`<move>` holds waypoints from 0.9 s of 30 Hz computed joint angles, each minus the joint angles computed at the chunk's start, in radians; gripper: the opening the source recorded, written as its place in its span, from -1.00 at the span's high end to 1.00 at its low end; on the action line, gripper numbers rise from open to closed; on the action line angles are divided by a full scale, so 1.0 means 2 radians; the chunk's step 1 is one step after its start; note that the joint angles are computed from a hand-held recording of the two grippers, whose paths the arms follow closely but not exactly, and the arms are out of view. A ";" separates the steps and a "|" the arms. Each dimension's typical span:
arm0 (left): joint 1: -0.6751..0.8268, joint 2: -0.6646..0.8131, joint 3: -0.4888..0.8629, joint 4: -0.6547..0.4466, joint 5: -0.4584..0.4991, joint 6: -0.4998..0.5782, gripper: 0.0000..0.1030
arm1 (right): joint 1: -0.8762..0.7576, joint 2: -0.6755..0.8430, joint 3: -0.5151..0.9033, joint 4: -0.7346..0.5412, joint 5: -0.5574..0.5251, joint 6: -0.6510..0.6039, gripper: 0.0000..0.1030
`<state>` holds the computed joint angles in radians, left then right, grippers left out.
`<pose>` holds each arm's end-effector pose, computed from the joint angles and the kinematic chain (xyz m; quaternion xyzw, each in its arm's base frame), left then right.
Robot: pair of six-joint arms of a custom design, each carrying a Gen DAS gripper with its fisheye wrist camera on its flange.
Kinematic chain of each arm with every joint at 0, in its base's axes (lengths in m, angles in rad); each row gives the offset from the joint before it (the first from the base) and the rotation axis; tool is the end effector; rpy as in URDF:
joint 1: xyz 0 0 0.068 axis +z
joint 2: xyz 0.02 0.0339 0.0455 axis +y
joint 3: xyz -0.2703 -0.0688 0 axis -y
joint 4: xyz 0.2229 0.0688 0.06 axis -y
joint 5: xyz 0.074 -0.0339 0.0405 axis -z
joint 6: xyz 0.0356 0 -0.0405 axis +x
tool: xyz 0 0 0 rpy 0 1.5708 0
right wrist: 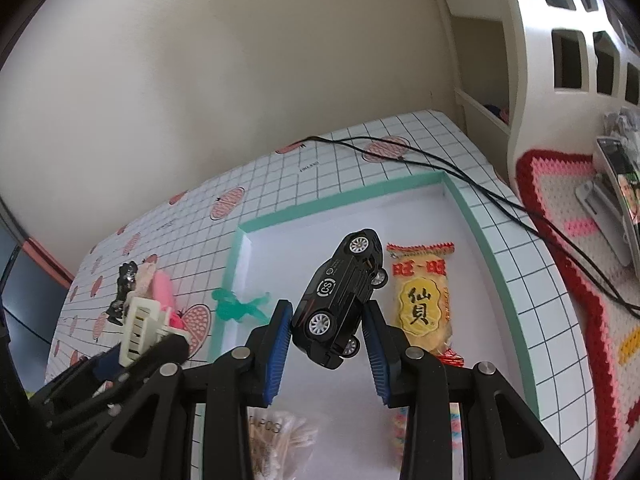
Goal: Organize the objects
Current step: 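Carry the white hair clip and black toy car with both grippers over the tray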
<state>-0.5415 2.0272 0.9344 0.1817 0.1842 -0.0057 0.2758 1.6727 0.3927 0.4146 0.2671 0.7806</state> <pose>0.3066 -0.1920 0.0997 0.2781 0.9006 -0.1709 0.2870 0.2326 0.0561 0.1036 0.2768 0.8891 0.0646 0.3587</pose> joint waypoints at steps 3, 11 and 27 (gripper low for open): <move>-0.008 0.012 0.004 0.002 -0.012 0.003 0.09 | -0.008 0.006 -0.005 0.009 -0.007 -0.001 0.26; -0.021 0.035 0.013 0.002 -0.018 0.008 0.08 | -0.020 0.038 0.001 0.012 -0.020 -0.007 0.26; -0.036 0.063 0.026 -0.010 -0.035 0.017 0.08 | -0.015 0.072 0.019 0.011 -0.032 -0.018 0.25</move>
<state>-0.6132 2.1535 0.9865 0.1617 0.1135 0.0276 0.2451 1.8175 0.4312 0.4366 0.2036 0.7444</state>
